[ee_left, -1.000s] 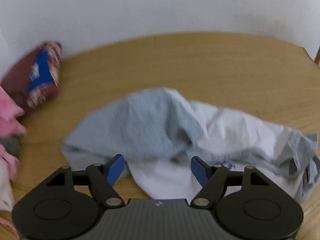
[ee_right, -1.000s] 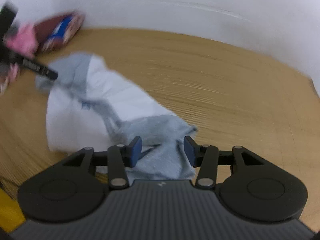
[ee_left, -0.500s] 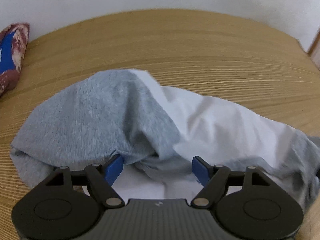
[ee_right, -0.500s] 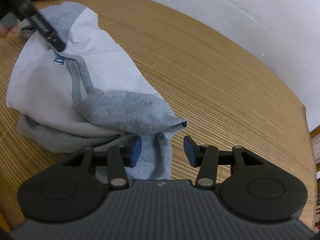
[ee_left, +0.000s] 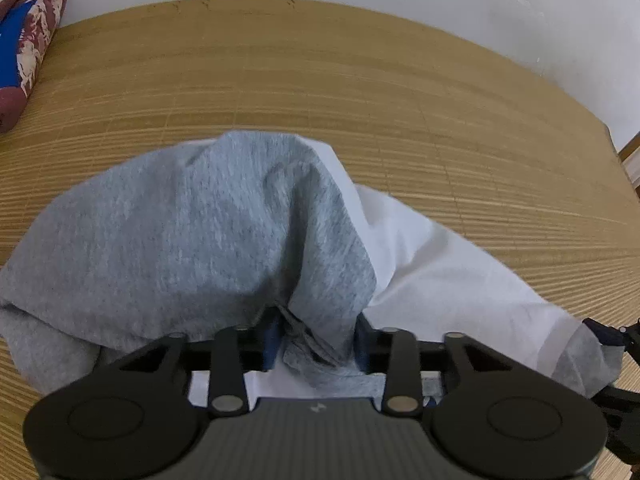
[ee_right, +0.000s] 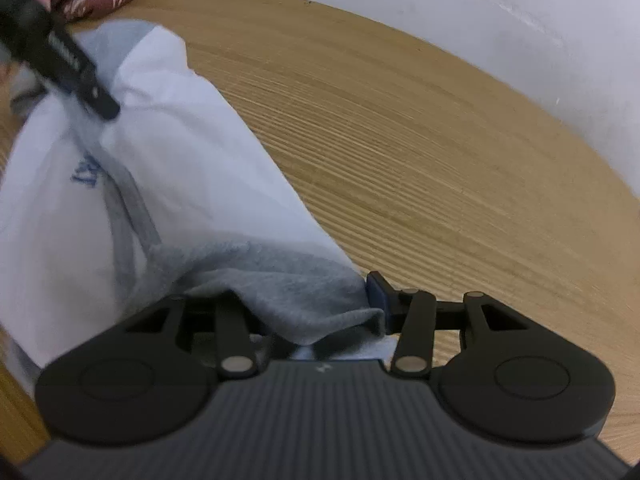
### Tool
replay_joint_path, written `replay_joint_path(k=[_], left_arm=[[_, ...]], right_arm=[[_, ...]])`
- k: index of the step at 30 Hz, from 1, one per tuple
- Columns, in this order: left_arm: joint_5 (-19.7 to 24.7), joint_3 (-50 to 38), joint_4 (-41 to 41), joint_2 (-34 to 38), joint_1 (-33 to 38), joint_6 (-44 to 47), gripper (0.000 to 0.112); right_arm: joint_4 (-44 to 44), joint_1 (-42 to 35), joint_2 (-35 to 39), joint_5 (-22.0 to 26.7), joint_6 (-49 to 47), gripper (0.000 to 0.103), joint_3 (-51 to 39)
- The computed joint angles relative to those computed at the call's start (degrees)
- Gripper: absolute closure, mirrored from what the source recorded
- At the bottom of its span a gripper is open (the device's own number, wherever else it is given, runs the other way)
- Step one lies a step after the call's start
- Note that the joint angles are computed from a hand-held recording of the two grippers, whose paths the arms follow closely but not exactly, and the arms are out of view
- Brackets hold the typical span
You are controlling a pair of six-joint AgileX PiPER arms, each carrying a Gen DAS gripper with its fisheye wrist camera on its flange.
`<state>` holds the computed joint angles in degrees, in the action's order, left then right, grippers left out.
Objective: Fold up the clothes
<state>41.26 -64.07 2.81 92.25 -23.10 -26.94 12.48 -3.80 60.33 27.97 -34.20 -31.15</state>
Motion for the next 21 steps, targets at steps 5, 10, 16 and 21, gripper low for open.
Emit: replay_joint_path(k=[5, 10, 16, 21], left_arm=[[1.98, -2.4, 11.37, 1.77, -5.78, -6.75, 0.088], [1.73, -5.86, 12.56, -2.76, -1.91, -2.29, 0.101], [10.5, -30.75, 26.73, -3.48, 1.86, -1.71, 0.101], [20.27, -46.48, 49.36, -8.72, -8.71, -3.49, 0.1]], right_arm=[[-1.71, -0.14, 1.01, 3.98, 3.43, 0.059, -1.76], [8.64, -4.98, 2.34, 8.32, -1.12, 0.095, -7.65], [-0.24, 5.61, 14.41, 2.36, 5.76, 0.096, -35.26], [-2.72, 13.34, 14.43, -4.98, 4.92, 0.096, -54.53]])
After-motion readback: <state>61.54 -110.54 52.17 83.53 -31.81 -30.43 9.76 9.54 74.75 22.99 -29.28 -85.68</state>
